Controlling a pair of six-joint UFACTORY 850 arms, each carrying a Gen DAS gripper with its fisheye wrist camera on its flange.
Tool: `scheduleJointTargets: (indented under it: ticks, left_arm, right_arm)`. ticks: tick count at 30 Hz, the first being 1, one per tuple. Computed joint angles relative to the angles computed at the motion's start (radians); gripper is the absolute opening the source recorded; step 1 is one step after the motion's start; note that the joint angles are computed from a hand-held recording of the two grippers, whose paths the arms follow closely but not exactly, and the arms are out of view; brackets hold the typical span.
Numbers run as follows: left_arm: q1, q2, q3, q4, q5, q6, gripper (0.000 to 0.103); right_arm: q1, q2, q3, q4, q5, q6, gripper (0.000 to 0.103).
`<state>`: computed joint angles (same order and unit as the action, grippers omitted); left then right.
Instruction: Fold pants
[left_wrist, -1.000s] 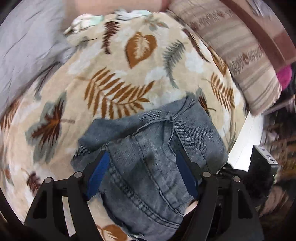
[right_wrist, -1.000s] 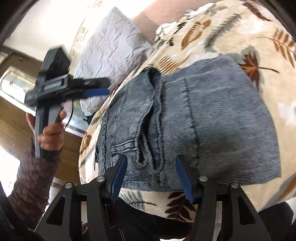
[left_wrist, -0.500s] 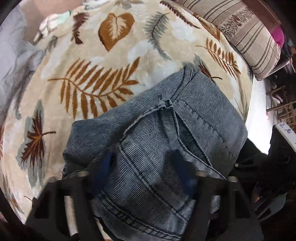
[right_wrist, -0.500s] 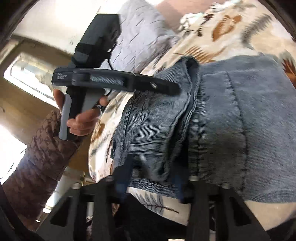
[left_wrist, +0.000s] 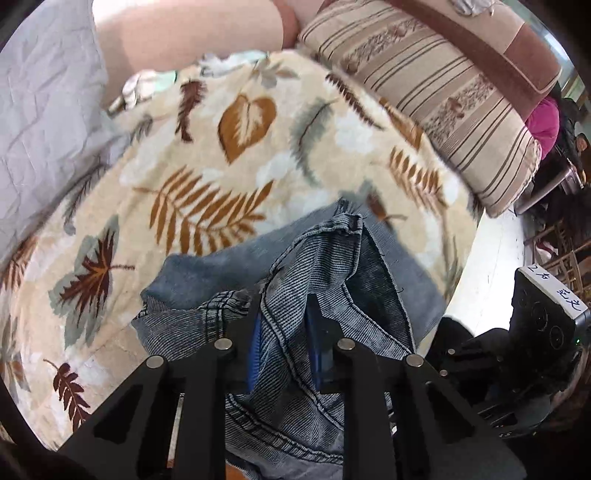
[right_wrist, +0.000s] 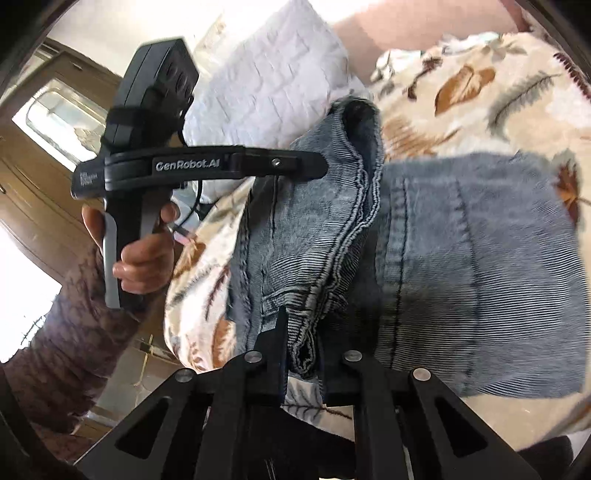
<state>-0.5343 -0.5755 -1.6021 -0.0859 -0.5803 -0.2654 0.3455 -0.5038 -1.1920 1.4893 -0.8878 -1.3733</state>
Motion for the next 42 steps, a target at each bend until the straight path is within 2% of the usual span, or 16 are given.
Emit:
scheduleJointTargets:
  ticks: [7,12,14,17,20,22,24,26,29,32,34,35,36,38,40,42]
  left_arm:
    - [-0.048,-0.187,-0.267,0.012,-0.083,-0.066,0.018]
    - [-0.062,-0.397,-0.518,0.005,-0.239,-0.174,0.019]
    - [-0.069,-0.425,-0.546,0.05,-0.258,-0.243,0.019]
    - [-0.062,-0.367,-0.47,0.025,-0.206,-0.259,0.021]
    - [-0.039,-0.239,-0.308,-0.05,-0.1,-0.239,0.028]
    - [-0.028,-0.127,-0.163,-0.012,0.006,-0.3,0.056]
    - [-0.02,-0.019,-0.015,0.132,0.099,-0.48,0.064]
    - [-0.006,0.047,0.091,0.174,0.145,-0.581,0.064]
    - [0.023,0.103,0.221,0.082,0.206,-0.595,0.064]
    - [0.036,0.106,0.285,-0.081,0.25,-0.527,0.064]
    - [0.047,0.088,0.298,-0.281,0.282,-0.385,0.061]
    - [0.047,0.074,0.29,-0.339,0.284,-0.35,0.056]
    - [0.047,0.063,0.278,-0.355,0.285,-0.343,0.05]
    - [0.038,0.058,0.262,-0.264,0.302,-0.432,0.05]
    - [0.033,0.045,0.25,-0.13,0.307,-0.586,0.05]
    - [0.037,0.02,0.235,-0.038,0.27,-0.701,0.049]
  right_arm:
    - [-0.102,0.048,0.069,0.076,0.003,-0.044,0.011]
    - [-0.157,-0.001,0.065,0.047,0.068,0.033,0.012]
    - [-0.155,-0.036,0.038,-0.007,0.081,0.101,0.015]
    - [-0.16,-0.042,0.03,-0.037,0.077,0.12,0.023]
    - [-0.181,-0.022,0.03,-0.03,0.069,0.09,0.039]
    - [-0.198,-0.013,0.029,0.032,0.071,0.056,0.047]
    - [-0.202,-0.028,-0.009,0.052,0.077,0.085,0.048]
    - [-0.192,-0.071,-0.087,0.018,0.063,0.139,0.049]
    - [-0.156,-0.158,-0.224,-0.043,0.053,0.204,0.049]
    - [-0.116,-0.217,-0.318,-0.11,0.125,0.274,0.049]
    - [-0.096,-0.273,-0.392,-0.197,0.129,0.365,0.049]
    - [-0.092,-0.294,-0.412,-0.209,0.119,0.377,0.032]
    - [-0.096,-0.297,-0.41,-0.186,0.096,0.35,0.002]
    - [-0.11,-0.278,-0.404,-0.145,0.054,0.298,0.0]
    - [-0.122,-0.238,-0.378,-0.054,0.079,0.192,0.0]
    - [-0.129,-0.248,-0.415,-0.108,0.116,0.242,0.0]
